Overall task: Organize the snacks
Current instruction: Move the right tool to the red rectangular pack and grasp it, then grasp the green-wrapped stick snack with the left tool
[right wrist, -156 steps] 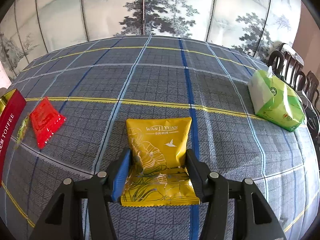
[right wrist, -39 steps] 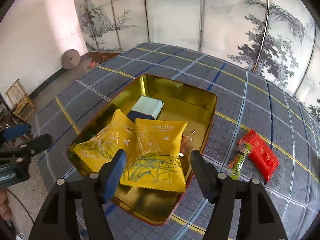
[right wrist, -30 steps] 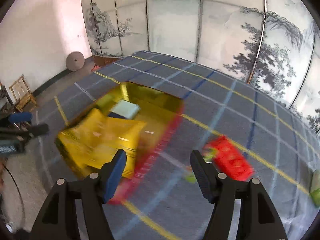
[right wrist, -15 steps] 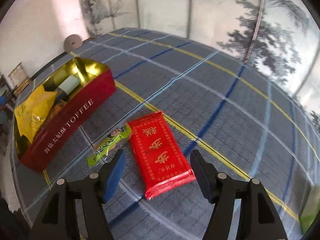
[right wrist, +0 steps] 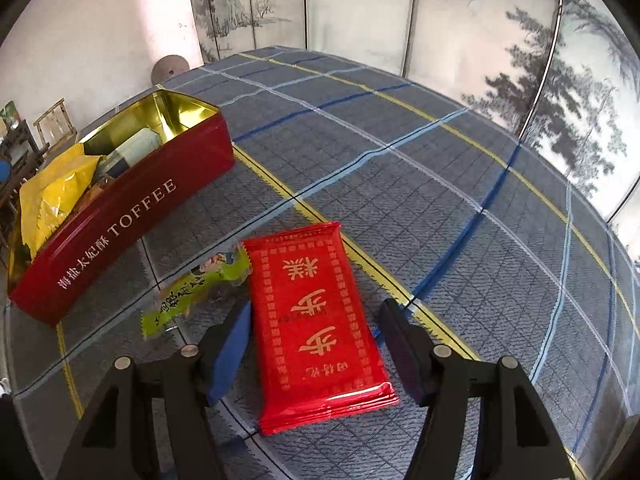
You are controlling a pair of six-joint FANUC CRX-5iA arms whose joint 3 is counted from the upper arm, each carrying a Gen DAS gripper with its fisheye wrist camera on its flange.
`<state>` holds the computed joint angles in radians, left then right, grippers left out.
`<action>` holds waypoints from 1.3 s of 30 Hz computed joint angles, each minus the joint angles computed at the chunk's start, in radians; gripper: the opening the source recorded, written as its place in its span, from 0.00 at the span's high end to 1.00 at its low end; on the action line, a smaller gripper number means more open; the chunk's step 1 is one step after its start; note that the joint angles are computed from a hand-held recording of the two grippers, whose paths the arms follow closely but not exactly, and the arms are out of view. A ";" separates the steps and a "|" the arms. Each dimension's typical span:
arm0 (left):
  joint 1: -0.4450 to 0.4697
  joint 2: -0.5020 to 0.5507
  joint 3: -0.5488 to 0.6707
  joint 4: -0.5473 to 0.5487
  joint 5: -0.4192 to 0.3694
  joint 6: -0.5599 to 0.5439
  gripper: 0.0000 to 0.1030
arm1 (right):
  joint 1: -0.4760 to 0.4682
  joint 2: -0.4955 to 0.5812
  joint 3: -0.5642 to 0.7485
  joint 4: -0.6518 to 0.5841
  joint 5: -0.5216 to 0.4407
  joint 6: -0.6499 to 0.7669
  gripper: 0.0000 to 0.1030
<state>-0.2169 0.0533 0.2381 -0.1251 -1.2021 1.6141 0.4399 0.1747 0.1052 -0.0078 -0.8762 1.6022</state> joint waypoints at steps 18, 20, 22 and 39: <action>-0.111 0.071 0.001 0.006 0.145 -0.012 0.21 | -0.004 -0.221 -0.377 0.422 0.109 -0.688 0.53; -0.128 0.087 0.010 -0.011 0.155 -0.014 0.21 | -0.005 -0.246 -0.416 0.474 0.098 -0.777 0.52; -0.142 0.107 0.022 -0.017 0.157 -0.023 0.21 | -0.007 -0.262 -0.438 0.500 0.085 -0.821 0.53; -0.116 0.203 0.050 0.097 0.154 -0.089 0.42 | 0.000 -0.285 -0.488 0.570 0.060 -0.959 0.51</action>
